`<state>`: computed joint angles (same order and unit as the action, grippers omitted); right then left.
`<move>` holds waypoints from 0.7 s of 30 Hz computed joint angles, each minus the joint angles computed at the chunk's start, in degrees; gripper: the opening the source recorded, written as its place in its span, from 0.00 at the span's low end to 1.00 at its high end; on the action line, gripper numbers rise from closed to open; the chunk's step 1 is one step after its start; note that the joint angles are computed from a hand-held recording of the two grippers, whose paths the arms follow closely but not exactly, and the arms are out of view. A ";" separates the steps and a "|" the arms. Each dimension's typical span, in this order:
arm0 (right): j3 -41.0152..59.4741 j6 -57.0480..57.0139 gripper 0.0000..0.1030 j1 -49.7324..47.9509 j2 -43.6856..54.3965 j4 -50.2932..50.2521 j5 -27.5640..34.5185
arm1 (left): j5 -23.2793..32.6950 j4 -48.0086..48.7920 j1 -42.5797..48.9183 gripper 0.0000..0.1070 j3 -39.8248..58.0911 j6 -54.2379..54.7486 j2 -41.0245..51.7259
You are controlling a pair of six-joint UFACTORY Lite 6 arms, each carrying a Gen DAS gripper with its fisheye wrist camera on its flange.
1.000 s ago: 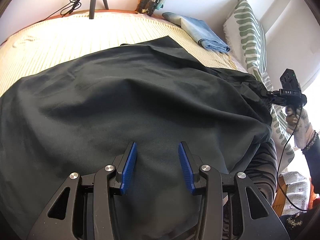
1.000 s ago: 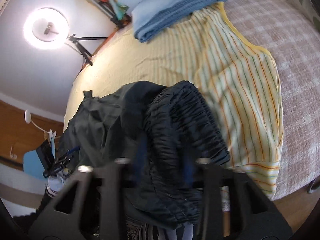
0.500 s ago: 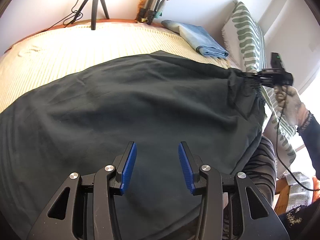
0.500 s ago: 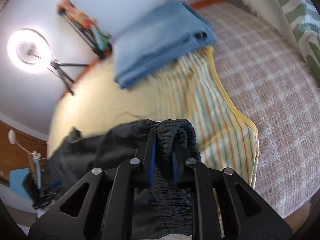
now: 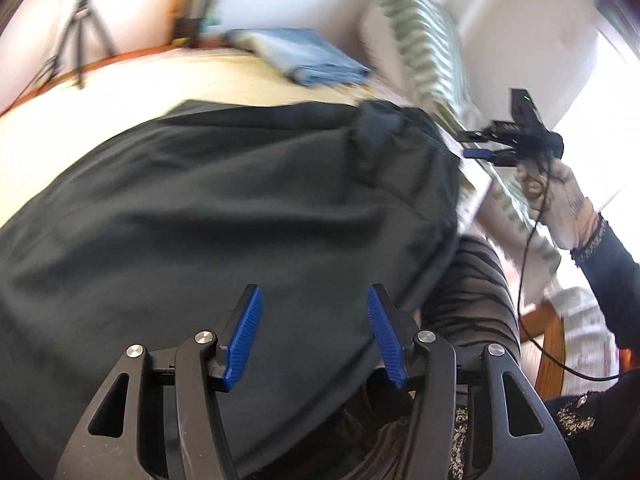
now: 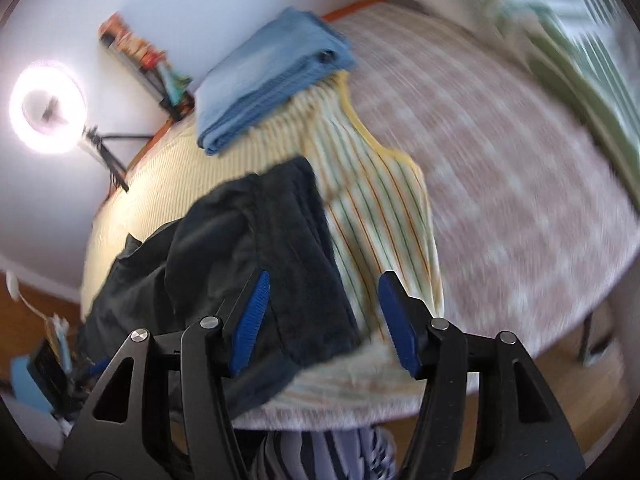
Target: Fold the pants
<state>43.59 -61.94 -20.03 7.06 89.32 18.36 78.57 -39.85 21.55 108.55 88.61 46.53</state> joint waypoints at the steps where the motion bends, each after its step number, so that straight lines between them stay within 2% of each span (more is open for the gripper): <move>1: -1.27 -3.65 0.58 -0.25 0.67 4.60 0.84 | -0.77 0.01 -1.21 0.50 -3.21 1.24 -2.00; 4: -2.90 -14.25 0.58 0.43 2.96 16.93 3.48 | -2.77 -0.22 -4.84 0.50 -10.50 4.15 -6.09; 7: -2.31 -17.65 0.57 2.38 4.34 21.63 3.50 | -5.53 0.63 -8.24 0.50 -16.16 5.65 -8.49; 10: -0.35 -17.28 0.33 5.84 4.87 22.38 -1.65 | -8.10 1.47 -10.37 0.49 -20.13 7.33 -9.75; 11: -0.19 -17.58 0.26 6.23 4.37 22.44 -2.46 | -8.82 1.48 -10.89 0.46 -20.75 8.13 -9.46; 12: -0.56 -18.13 0.20 5.89 3.58 22.47 -2.08 | -9.25 1.16 -11.05 0.39 -21.02 8.96 -9.22; 14: -1.31 -16.14 0.16 5.49 1.09 20.29 -1.68 | -9.79 0.45 -11.02 0.11 -20.42 10.13 -8.37; 16: -2.29 -13.84 0.14 4.96 -1.95 17.26 -1.72 | -6.36 0.98 -10.52 0.08 -16.01 7.05 -5.48; 20: -4.48 -8.28 0.12 3.58 -7.37 10.25 -2.34 | -0.48 0.90 -8.87 0.08 -13.85 6.53 -5.07; 21: -4.71 -7.51 0.12 3.54 -7.60 9.10 -3.10 | -0.73 1.16 -8.68 0.08 -15.38 7.83 -6.53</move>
<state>38.88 -69.45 -16.49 -0.54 98.41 15.26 77.85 -38.69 12.87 93.17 96.44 40.00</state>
